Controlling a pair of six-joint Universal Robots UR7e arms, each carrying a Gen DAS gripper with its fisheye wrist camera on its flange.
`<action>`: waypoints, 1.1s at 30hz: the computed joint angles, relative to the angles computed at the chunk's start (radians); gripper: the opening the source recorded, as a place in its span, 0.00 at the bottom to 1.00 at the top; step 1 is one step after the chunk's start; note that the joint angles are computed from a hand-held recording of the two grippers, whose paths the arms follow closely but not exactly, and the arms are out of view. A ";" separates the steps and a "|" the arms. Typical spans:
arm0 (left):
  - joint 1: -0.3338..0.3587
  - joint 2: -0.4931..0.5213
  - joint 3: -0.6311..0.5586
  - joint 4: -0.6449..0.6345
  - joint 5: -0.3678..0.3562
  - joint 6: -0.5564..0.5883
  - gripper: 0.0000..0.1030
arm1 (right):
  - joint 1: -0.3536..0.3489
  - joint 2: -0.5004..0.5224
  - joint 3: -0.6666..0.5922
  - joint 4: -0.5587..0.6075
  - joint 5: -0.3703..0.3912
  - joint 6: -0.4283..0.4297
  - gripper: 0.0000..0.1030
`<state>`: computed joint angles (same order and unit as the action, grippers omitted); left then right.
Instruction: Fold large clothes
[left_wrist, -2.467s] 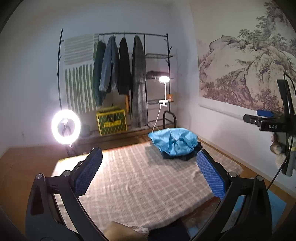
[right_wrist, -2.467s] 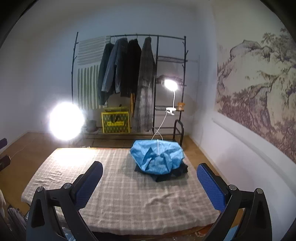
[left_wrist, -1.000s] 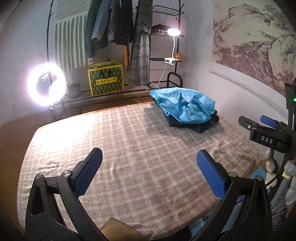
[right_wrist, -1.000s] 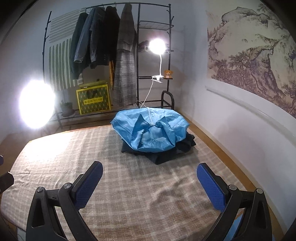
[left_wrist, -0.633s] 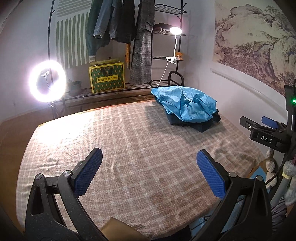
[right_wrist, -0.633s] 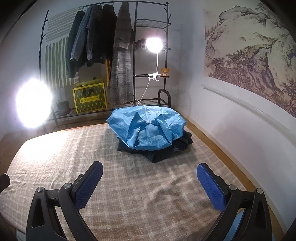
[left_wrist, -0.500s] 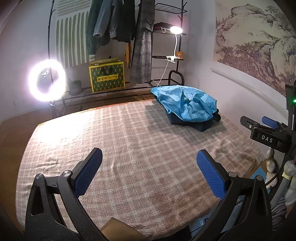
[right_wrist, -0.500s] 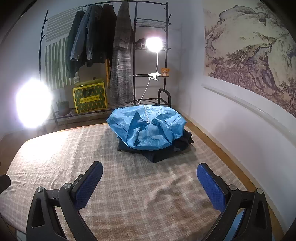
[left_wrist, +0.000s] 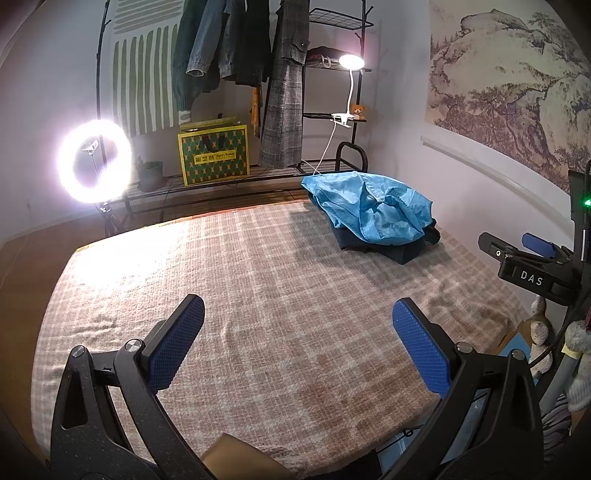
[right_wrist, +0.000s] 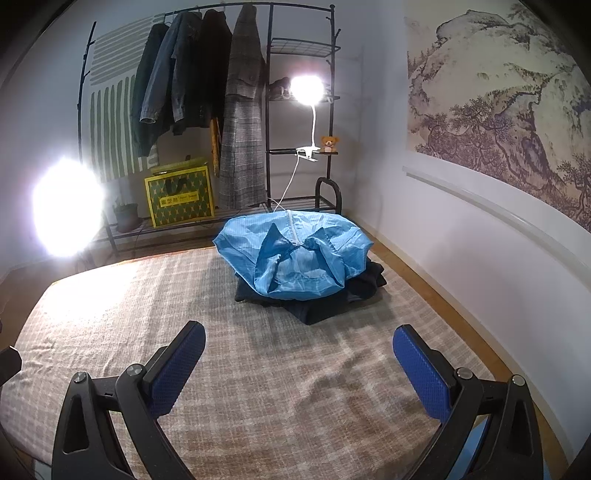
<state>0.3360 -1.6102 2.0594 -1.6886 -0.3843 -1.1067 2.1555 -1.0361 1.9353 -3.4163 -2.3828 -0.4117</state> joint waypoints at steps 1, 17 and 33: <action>0.000 0.001 0.000 0.002 0.001 -0.003 1.00 | 0.000 0.000 0.000 -0.001 0.000 -0.003 1.00; -0.001 0.004 -0.002 0.006 0.001 -0.009 1.00 | 0.002 0.003 -0.001 -0.001 0.000 -0.001 1.00; -0.002 0.006 -0.002 0.008 0.001 -0.012 1.00 | 0.001 0.006 0.000 -0.004 0.002 -0.013 1.00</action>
